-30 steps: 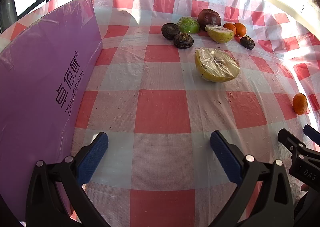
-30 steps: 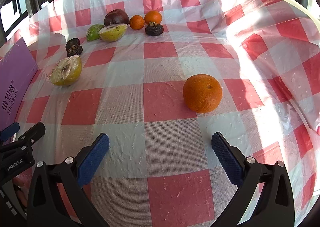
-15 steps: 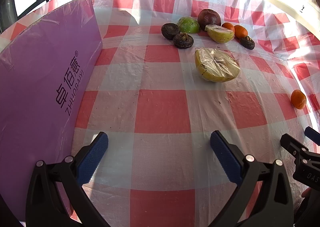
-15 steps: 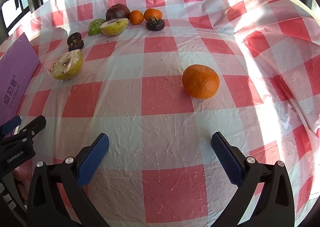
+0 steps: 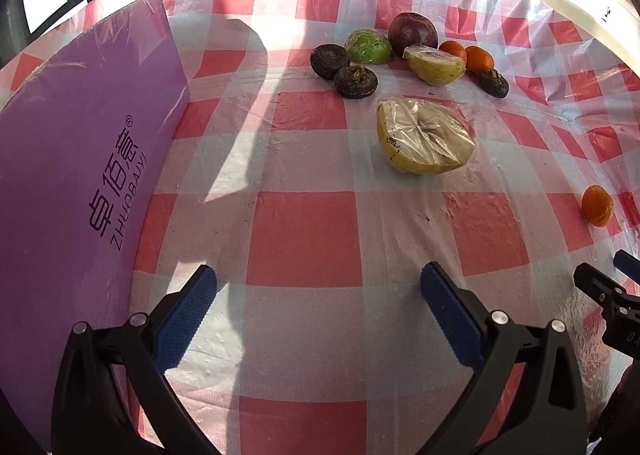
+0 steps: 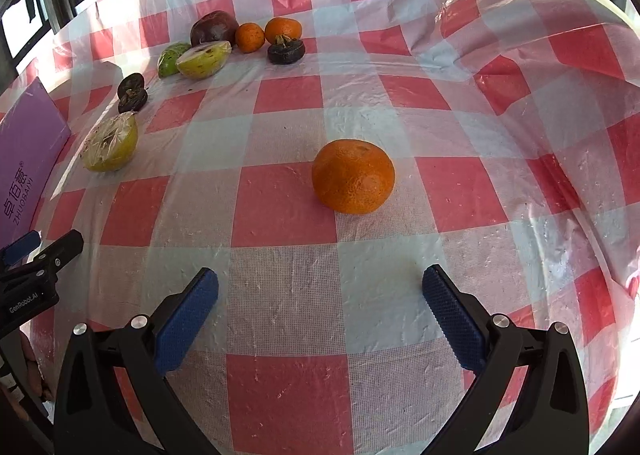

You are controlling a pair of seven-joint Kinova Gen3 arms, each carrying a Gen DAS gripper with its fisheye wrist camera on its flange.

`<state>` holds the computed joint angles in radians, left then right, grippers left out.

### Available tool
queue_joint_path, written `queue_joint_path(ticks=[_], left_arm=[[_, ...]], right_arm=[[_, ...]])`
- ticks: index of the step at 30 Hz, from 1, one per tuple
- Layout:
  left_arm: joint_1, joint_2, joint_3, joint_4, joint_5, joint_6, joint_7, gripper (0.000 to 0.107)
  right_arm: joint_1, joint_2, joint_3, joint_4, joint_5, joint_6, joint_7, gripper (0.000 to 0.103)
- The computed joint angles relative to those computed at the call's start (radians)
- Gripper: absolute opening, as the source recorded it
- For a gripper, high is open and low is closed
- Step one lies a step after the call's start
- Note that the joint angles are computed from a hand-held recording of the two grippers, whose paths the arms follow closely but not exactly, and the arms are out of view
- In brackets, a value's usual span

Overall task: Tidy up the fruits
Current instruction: 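Grasp the orange with the right tool while the left tool grasps the wrapped pear half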

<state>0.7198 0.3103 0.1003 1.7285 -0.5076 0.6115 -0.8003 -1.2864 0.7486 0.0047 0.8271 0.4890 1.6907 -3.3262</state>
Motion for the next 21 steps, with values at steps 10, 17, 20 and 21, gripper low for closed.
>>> queue_joint_path(ticks=[10,17,20,21], left_arm=[[0.049,0.174,-0.015,-0.302,0.020,0.189,-0.079,0.101],[0.007,0.269,0.012,-0.489,0.131,0.262,-0.248,0.093],[-0.016,0.289,0.030,-0.541,0.203,0.290,-0.345,0.080],[-0.024,0.287,0.037,-0.543,0.223,0.287,-0.380,0.075]], right_arm=[[0.096,-0.098,-0.039,0.186,0.020,-0.135,0.085,0.092],[0.118,-0.113,-0.050,0.205,0.009,-0.163,0.117,0.092],[0.120,-0.111,-0.049,0.202,0.008,-0.163,0.124,0.092],[0.120,-0.111,-0.048,0.202,0.008,-0.163,0.125,0.088]])
